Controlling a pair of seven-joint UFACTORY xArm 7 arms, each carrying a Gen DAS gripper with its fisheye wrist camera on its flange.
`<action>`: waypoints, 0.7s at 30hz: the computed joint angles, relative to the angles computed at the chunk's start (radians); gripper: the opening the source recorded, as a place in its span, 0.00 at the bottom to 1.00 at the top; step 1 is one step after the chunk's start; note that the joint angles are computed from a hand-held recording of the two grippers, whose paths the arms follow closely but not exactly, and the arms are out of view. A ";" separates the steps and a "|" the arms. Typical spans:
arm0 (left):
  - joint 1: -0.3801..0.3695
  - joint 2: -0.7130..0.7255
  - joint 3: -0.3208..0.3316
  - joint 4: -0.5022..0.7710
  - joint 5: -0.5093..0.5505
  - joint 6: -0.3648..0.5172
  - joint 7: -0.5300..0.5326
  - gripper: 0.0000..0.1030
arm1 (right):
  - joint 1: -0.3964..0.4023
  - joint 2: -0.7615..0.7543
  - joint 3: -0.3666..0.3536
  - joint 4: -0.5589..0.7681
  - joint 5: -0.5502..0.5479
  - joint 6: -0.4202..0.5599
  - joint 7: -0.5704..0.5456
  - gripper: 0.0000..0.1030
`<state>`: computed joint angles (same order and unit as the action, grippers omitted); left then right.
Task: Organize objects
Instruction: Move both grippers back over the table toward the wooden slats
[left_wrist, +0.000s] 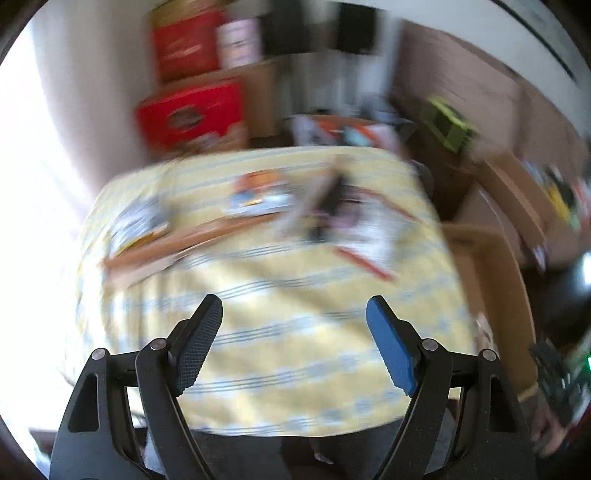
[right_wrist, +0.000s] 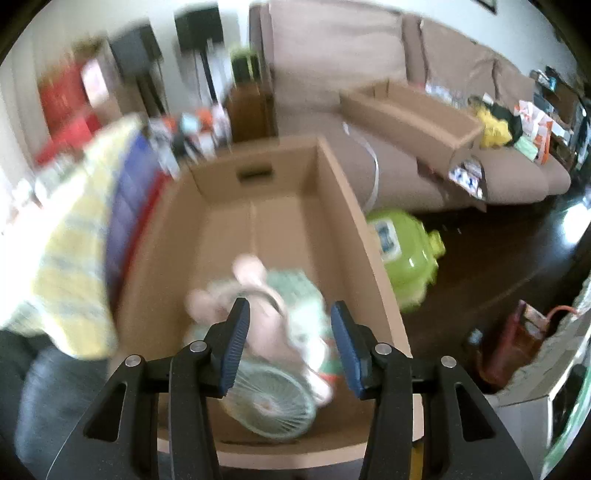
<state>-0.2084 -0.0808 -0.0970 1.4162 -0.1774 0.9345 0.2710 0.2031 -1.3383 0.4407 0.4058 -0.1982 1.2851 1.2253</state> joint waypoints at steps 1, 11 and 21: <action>0.017 0.026 0.017 0.027 -0.008 0.019 -0.019 0.76 | -0.007 0.009 0.001 0.010 -0.006 -0.032 0.005 0.46; 0.191 0.173 0.099 0.188 -0.092 0.071 -0.103 0.76 | -0.064 0.227 0.013 0.160 -0.020 -0.153 0.009 0.46; 0.302 0.194 0.114 0.190 -0.270 -0.014 -0.090 0.76 | -0.189 0.420 0.081 0.444 -0.198 -0.152 -0.057 0.49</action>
